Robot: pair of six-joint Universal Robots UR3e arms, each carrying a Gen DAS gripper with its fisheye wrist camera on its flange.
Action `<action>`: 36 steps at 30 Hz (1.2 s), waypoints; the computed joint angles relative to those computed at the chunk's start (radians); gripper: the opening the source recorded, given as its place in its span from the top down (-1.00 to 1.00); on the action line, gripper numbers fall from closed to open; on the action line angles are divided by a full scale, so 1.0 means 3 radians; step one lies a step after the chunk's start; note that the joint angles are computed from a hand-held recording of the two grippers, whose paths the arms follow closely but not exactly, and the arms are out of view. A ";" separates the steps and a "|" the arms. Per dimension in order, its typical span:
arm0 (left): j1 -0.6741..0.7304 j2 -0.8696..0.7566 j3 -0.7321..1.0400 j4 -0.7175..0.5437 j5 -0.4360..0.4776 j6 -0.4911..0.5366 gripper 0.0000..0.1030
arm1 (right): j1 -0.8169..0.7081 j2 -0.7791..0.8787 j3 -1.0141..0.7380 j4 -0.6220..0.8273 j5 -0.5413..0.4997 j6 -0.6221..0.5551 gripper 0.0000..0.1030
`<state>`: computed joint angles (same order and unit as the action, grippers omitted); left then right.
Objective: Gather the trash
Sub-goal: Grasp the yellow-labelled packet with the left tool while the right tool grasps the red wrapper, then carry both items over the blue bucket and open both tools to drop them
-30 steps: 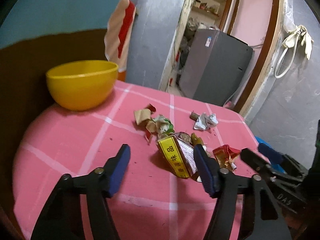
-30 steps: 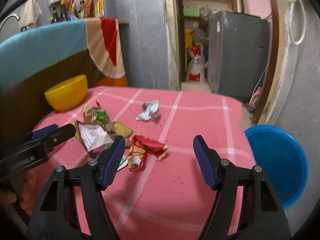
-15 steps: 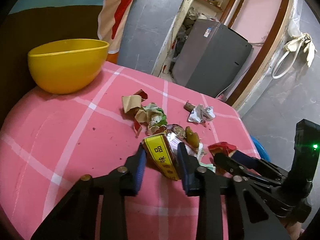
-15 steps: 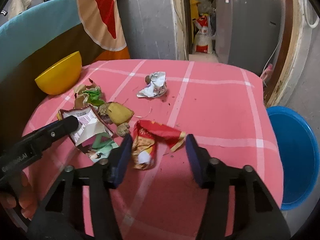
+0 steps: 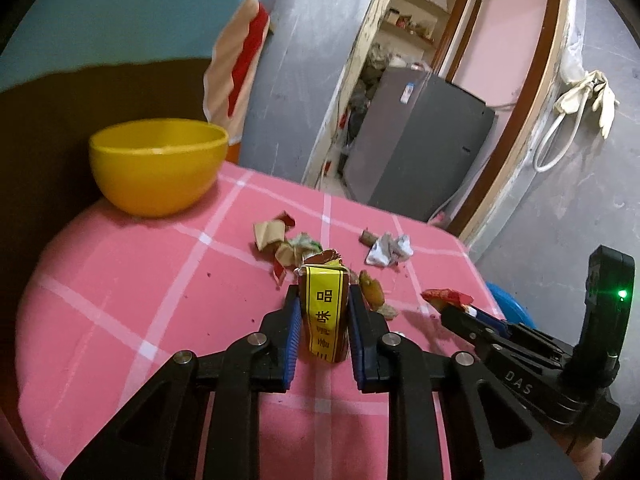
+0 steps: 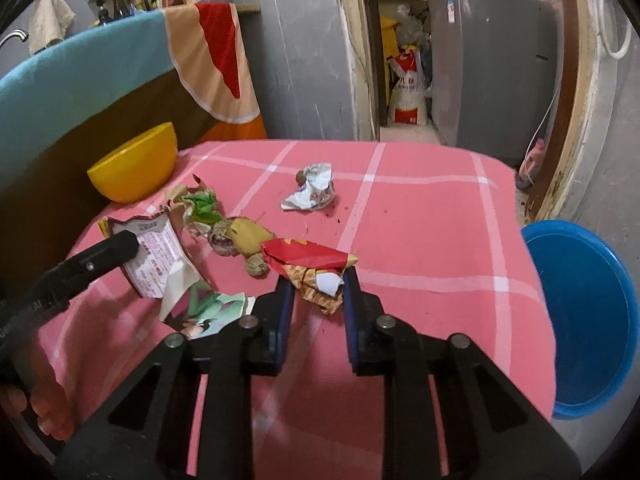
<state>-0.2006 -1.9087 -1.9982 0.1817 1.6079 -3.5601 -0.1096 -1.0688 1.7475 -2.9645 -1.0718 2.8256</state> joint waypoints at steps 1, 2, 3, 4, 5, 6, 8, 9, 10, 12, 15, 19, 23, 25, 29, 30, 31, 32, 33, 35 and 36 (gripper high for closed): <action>-0.0037 0.0016 -0.0018 0.0063 0.0075 0.0006 0.64 | -0.0012 -0.0025 0.0040 -0.0057 0.0018 0.0015 0.56; -0.0079 0.0020 -0.0018 0.0111 0.0154 0.0009 0.64 | -0.0041 -0.0071 0.0115 -0.0142 0.0053 0.0027 0.56; -0.0115 0.0018 -0.0013 0.0157 0.0222 0.0016 0.65 | -0.0054 -0.0096 0.0154 -0.0212 0.0079 0.0047 0.56; -0.0161 0.0024 -0.0004 0.0206 0.0300 0.0027 0.65 | -0.0071 -0.0125 0.0200 -0.0281 0.0102 0.0062 0.56; -0.0200 -0.0006 0.0038 0.0233 0.0357 0.0034 0.65 | -0.0101 -0.0173 0.0272 -0.0377 0.0140 0.0077 0.56; -0.0254 -0.0016 0.0075 0.0272 0.0436 0.0053 0.64 | -0.0122 -0.0212 0.0323 -0.0454 0.0168 0.0092 0.56; -0.0344 -0.0039 0.0156 0.0309 0.0552 0.0095 0.64 | -0.0175 -0.0293 0.0433 -0.0621 0.0229 0.0118 0.56; -0.0397 -0.0063 0.0219 0.0329 0.0606 0.0125 0.64 | -0.0192 -0.0316 0.0452 -0.0663 0.0248 0.0127 0.56; -0.0450 -0.0094 0.0294 0.0339 0.0655 0.0158 0.64 | -0.0222 -0.0363 0.0506 -0.0753 0.0273 0.0147 0.56; -0.0535 -0.0166 0.0430 0.0356 0.0723 0.0209 0.64 | -0.0296 -0.0458 0.0605 -0.0915 0.0329 0.0184 0.56; -0.0664 -0.0288 0.0657 0.0383 0.0785 0.0268 0.64 | -0.0414 -0.0595 0.0733 -0.1115 0.0399 0.0259 0.55; -0.0856 -0.0549 0.1112 0.0365 0.0858 0.0359 0.64 | -0.0651 -0.0793 0.0871 -0.1291 0.0519 0.0331 0.55; -0.1025 -0.0846 0.1696 0.0229 0.0859 0.0446 0.64 | -0.0925 -0.0985 0.0962 -0.1357 0.0629 0.0354 0.55; -0.1108 -0.1055 0.2089 0.0117 0.0822 0.0476 0.64 | -0.1069 -0.1068 0.1005 -0.1375 0.0681 0.0354 0.54; -0.1217 -0.1393 0.2726 -0.0114 0.0730 0.0522 0.64 | -0.1413 -0.1206 0.1068 -0.1378 0.0790 0.0336 0.54; -0.1251 -0.1505 0.2938 -0.0207 0.0710 0.0529 0.64 | -0.1494 -0.1222 0.1070 -0.1369 0.0813 0.0327 0.54; -0.1279 -0.1601 0.3113 -0.0284 0.0691 0.0532 0.64 | -0.1546 -0.1230 0.1075 -0.1366 0.0821 0.0319 0.53; -0.1304 -0.1710 0.3309 -0.0374 0.0665 0.0531 0.64 | -0.1621 -0.1243 0.1091 -0.1355 0.0847 0.0295 0.53; -0.1337 -0.1844 0.3557 -0.0504 0.0645 0.0521 0.64 | -0.1683 -0.1242 0.1081 -0.1334 0.0848 0.0277 0.53; -0.1376 -0.2064 0.3968 -0.0724 0.0592 0.0498 0.64 | -0.1815 -0.1206 0.1061 -0.1307 0.0851 0.0246 0.53; -0.1399 -0.2212 0.4243 -0.0875 0.0567 0.0483 0.64 | -0.1892 -0.1199 0.1069 -0.1285 0.0871 0.0215 0.53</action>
